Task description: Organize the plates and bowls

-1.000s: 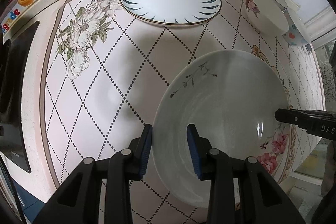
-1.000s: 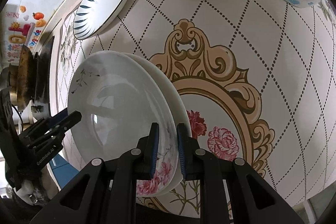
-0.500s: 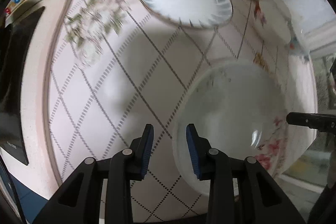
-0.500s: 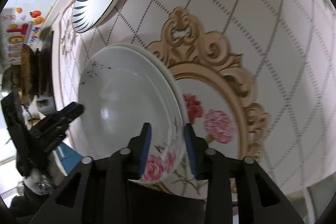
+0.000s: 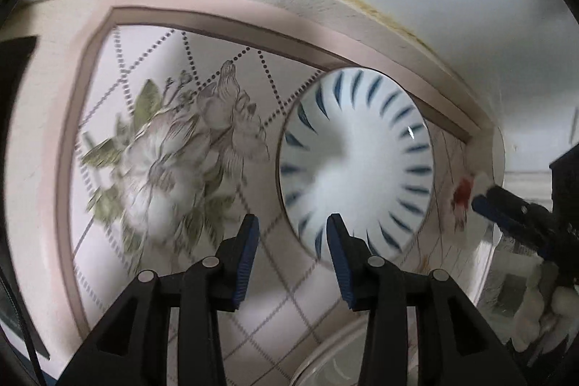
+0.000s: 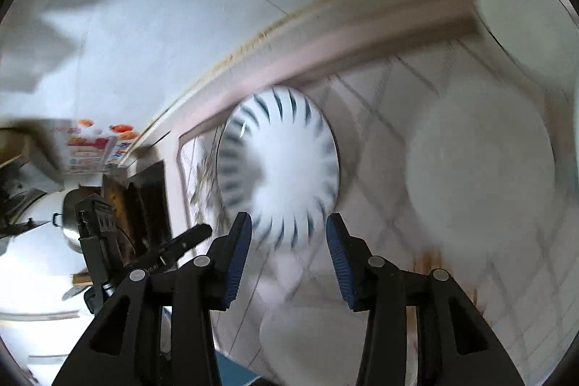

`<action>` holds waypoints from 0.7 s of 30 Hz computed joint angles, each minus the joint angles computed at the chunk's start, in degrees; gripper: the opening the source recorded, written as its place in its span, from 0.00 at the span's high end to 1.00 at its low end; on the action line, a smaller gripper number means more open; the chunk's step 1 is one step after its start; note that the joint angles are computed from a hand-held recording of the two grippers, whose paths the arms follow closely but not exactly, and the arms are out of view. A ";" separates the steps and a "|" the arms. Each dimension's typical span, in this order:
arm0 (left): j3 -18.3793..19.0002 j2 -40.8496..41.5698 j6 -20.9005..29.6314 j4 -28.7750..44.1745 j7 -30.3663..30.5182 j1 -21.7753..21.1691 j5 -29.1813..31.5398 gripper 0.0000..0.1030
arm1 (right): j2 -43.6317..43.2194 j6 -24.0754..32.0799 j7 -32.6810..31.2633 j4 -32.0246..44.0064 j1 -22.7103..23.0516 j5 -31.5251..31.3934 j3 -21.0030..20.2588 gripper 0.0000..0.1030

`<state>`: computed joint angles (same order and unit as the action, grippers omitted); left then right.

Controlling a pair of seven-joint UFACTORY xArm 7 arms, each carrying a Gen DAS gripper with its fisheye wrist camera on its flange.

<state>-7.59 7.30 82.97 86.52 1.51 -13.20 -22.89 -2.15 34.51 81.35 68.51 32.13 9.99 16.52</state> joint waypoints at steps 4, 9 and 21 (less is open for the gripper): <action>-0.51 3.85 0.99 2.40 -1.66 -0.73 0.96 0.65 | 7.63 9.12 -12.72 7.75 -2.84 6.06 -2.42 0.55; -1.11 5.00 0.84 1.97 -2.42 -1.63 1.79 0.65 | 13.96 16.20 -21.53 12.78 -5.34 10.89 -2.66 0.55; -2.40 0.50 -7.06 -3.68 -3.54 -5.64 7.66 0.79 | 18.31 14.12 -25.92 13.23 -4.76 12.48 -2.46 0.86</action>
